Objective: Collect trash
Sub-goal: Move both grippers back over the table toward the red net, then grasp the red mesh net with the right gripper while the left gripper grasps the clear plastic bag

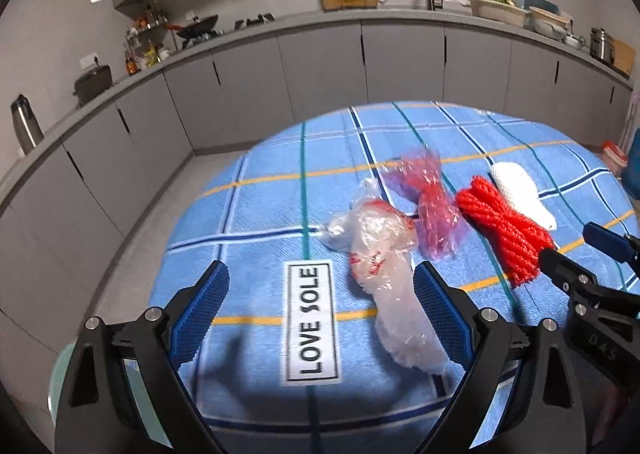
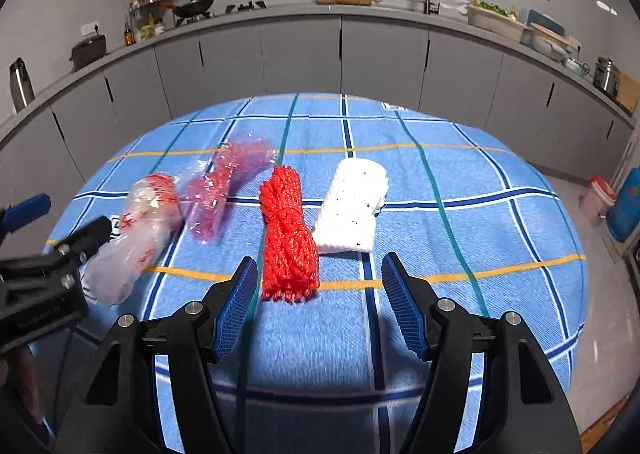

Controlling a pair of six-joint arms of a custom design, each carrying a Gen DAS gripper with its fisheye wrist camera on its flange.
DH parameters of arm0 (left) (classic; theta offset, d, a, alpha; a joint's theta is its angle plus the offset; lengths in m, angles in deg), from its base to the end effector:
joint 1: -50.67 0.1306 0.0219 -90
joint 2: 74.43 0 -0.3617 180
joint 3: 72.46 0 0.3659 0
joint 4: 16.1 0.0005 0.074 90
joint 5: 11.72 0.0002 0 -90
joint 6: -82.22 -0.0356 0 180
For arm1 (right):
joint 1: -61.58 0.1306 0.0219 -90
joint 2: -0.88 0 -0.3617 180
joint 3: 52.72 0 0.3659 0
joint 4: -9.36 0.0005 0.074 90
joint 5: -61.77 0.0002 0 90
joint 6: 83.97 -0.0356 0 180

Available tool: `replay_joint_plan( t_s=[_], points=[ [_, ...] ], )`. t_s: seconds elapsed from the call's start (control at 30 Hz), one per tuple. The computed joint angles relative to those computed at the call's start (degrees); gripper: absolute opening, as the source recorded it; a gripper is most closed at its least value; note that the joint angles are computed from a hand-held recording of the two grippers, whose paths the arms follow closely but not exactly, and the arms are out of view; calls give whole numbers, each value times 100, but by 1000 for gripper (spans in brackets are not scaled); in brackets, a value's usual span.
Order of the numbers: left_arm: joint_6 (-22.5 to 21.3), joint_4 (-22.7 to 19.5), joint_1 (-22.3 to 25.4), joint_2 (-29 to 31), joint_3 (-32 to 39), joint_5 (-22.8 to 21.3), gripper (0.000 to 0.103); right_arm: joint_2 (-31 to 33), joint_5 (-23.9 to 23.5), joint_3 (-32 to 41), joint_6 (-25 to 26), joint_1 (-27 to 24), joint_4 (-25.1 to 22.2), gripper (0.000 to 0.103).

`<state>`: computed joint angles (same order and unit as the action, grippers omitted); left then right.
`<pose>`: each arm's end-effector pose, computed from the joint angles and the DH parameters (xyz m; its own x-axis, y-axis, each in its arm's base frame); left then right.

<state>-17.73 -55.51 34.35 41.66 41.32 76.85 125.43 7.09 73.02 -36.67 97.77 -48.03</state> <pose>0.6030 -0.1762 0.3676 -0.5836 0.3509 -0.7323 0.3694 0.9178 0.1453 0.5370 0.3668 0.3504 -0.6436 0.2148 -0.7346 0.2915 0.9563 0.0242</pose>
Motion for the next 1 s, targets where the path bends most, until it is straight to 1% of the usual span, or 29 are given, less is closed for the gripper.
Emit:
replay_joint_plan(
  t_s=[0.13, 0.2, 0.23, 0.27, 0.3, 0.33, 0.37, 0.4, 0.47, 0.5, 0.57, 0.6, 0.63, 0.67, 0.7, 0.73, 0.77, 1.0],
  points=[
    [49, -105, 11, 156, 122, 101, 92, 249, -129, 368, 107, -40, -199, 64],
    [62, -204, 30, 219, 187, 166, 92, 394, -236, 587, 100, -74, -387, 59],
    [76, -246, 42, 250, 227, 220, 91, 459, -336, 684, 74, -98, -488, 46],
    [77, -283, 50, 272, 257, 273, 90, 496, -418, 741, 62, -118, -542, 30],
    [73, -289, 52, 265, 238, 303, 89, 523, -468, 782, 46, -128, -582, 24],
    [65, -307, 55, 267, 238, 347, 83, 526, -492, 782, 44, -129, -583, 21],
    [46, -369, 61, 284, 265, 430, 75, 504, -537, 741, 85, -128, -513, 18],
    [28, -423, 71, 302, 288, 489, 72, 489, -542, 717, 106, -120, -477, 17],
    [-27, -497, 65, 299, 270, 585, 56, 430, -525, 630, 130, -82, -395, 15],
    [-52, -524, 61, 297, 261, 626, 52, 387, -542, 567, 133, -72, -330, 15],
    [-94, -572, 58, 278, 235, 707, 29, 300, -522, 433, 146, -37, -231, 15],
    [-131, -583, 52, 264, 217, 740, 25, 262, -511, 376, 142, -16, -190, 14],
    [-165, -608, 50, 258, 210, 784, 14, 206, -520, 290, 130, 2, -130, 14],
    [-183, -661, 54, 266, 224, 840, 11, 140, -493, 194, 102, 27, -82, 14],
    [-180, -653, 59, 249, 206, 850, 10, 103, -468, 151, 81, 45, -67, 14],
    [-181, -622, 67, 210, 162, 861, 6, 47, -449, 73, 49, 61, -29, 14],
    [-194, -617, 77, 169, 123, 892, 4, -35, -413, -41, 2, 81, 22, 14],
    [-241, -377, 176, -279, -365, 1005, 3, -424, -194, -493, -178, 221, 224, 14]
  ],
)
